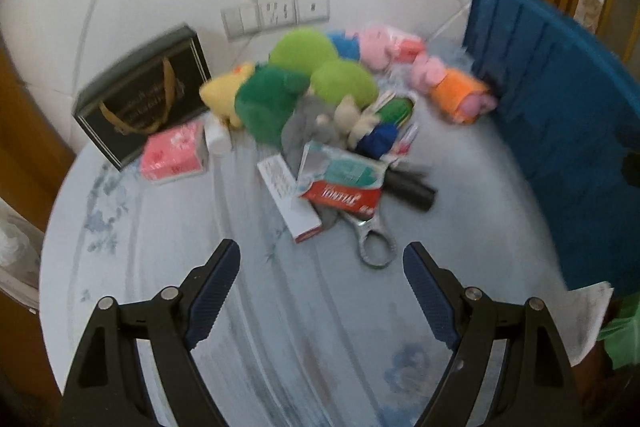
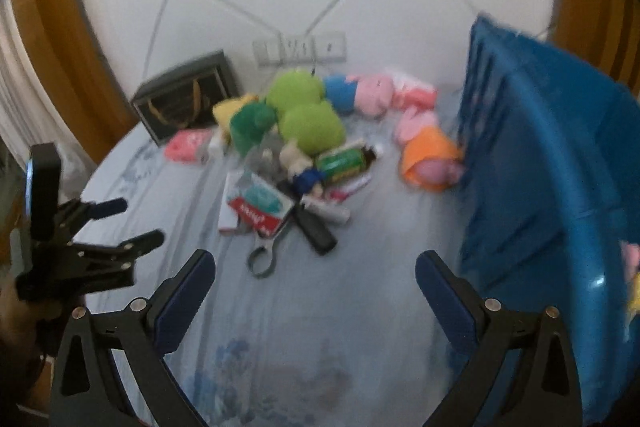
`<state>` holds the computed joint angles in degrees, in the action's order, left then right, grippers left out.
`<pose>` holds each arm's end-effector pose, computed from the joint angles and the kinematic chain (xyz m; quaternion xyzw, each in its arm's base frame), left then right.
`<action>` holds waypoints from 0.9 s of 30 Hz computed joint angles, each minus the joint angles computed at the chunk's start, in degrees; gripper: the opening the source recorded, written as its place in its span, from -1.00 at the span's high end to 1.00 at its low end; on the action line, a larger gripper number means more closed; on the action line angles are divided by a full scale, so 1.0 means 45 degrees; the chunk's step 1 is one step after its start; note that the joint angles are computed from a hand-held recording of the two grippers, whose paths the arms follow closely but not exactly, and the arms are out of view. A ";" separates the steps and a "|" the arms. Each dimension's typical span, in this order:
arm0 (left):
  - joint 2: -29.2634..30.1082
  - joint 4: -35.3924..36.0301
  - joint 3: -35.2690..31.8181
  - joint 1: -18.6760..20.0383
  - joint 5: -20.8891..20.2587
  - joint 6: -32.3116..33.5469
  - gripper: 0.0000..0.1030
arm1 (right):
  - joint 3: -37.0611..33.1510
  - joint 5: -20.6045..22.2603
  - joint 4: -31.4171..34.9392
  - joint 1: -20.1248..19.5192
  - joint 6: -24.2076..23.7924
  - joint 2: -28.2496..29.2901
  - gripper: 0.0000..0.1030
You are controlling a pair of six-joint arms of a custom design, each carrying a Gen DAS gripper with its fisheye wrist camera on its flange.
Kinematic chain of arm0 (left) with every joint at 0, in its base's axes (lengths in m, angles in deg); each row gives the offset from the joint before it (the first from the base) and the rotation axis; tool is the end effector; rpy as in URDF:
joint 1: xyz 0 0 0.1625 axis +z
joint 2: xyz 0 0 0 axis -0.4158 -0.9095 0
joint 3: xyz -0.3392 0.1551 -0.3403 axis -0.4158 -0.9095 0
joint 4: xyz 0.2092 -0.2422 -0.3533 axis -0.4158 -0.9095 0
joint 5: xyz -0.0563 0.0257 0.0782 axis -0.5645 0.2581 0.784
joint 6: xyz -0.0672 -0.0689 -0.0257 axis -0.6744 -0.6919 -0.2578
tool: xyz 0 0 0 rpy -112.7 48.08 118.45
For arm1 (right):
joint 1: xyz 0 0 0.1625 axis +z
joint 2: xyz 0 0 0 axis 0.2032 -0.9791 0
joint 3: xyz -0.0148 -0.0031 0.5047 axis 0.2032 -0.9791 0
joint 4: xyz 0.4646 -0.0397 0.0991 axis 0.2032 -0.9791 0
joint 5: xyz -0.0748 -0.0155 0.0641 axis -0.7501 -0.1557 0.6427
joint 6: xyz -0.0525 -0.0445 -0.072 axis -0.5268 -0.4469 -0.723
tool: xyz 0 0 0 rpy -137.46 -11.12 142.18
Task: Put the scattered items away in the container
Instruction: 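Move both tools back over the remaining items on the table, then grasp long white box with left tool while right tool grasps metal scissors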
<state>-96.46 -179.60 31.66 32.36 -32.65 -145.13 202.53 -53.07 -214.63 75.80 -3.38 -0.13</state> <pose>-0.4309 -0.2479 0.0313 -0.1965 0.8036 -0.3730 0.4200 0.0556 -0.5188 0.4335 0.1635 -0.8531 0.2943 0.3985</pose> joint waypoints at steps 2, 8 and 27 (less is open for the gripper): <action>-0.0107 -0.0717 0.0647 0.0286 0.0067 0.0146 -0.63 | -0.0065 -0.0120 -0.0230 -0.0214 0.0002 0.0589 -0.98; -0.0217 -0.3132 0.2537 0.1290 0.0546 0.0201 -0.63 | -0.0165 -0.0102 -0.1162 -0.0859 -0.0356 0.1901 -0.98; -0.0357 -0.5579 0.4689 0.2849 0.1703 0.0427 -0.26 | -0.1922 0.0025 -0.2865 -0.1906 -0.0391 0.5720 -0.64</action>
